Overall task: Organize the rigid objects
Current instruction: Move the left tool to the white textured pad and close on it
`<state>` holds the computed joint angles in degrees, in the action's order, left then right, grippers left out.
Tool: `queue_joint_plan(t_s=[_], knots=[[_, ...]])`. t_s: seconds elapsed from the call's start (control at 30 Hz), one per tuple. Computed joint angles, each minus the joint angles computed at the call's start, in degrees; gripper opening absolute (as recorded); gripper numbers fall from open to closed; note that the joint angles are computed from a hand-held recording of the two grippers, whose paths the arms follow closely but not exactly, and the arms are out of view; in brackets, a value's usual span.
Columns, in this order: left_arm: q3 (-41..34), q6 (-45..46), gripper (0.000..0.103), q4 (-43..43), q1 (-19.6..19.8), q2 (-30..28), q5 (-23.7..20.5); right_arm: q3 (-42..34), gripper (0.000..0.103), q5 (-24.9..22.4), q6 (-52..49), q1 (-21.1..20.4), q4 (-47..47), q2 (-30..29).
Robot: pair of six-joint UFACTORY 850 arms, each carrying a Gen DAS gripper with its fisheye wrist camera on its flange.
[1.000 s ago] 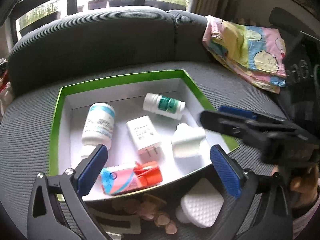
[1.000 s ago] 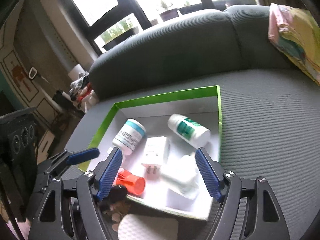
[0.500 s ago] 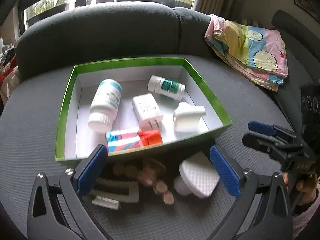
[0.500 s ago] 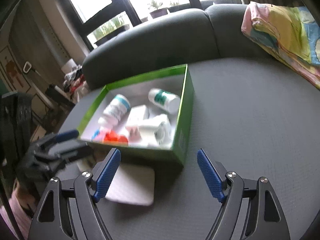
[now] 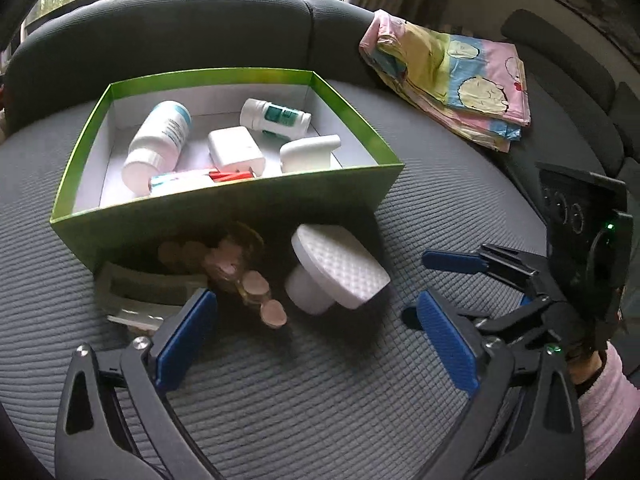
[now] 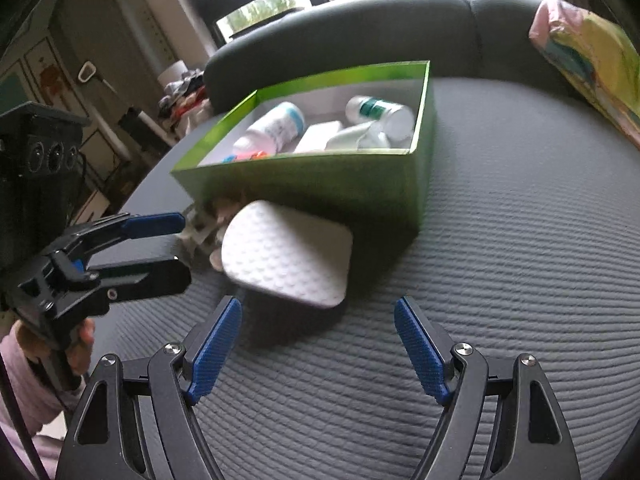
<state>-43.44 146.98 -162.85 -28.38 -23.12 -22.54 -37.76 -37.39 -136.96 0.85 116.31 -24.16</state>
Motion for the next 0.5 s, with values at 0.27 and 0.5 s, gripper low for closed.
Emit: queue_joint_plan(t_s=[0.27,0.5], knots=[[-1.82,-1.74,0.094,1.87,-0.07,-1.47,-0.09,-0.72,0.081,1.84,-4.64,2.38,3.94,-1.63],[-4.44,-3.92,0.076,5.44,-0.19,-3.62,0.86,-2.66,0.081,1.37,-6.4,3.6,4.87,-3.73]])
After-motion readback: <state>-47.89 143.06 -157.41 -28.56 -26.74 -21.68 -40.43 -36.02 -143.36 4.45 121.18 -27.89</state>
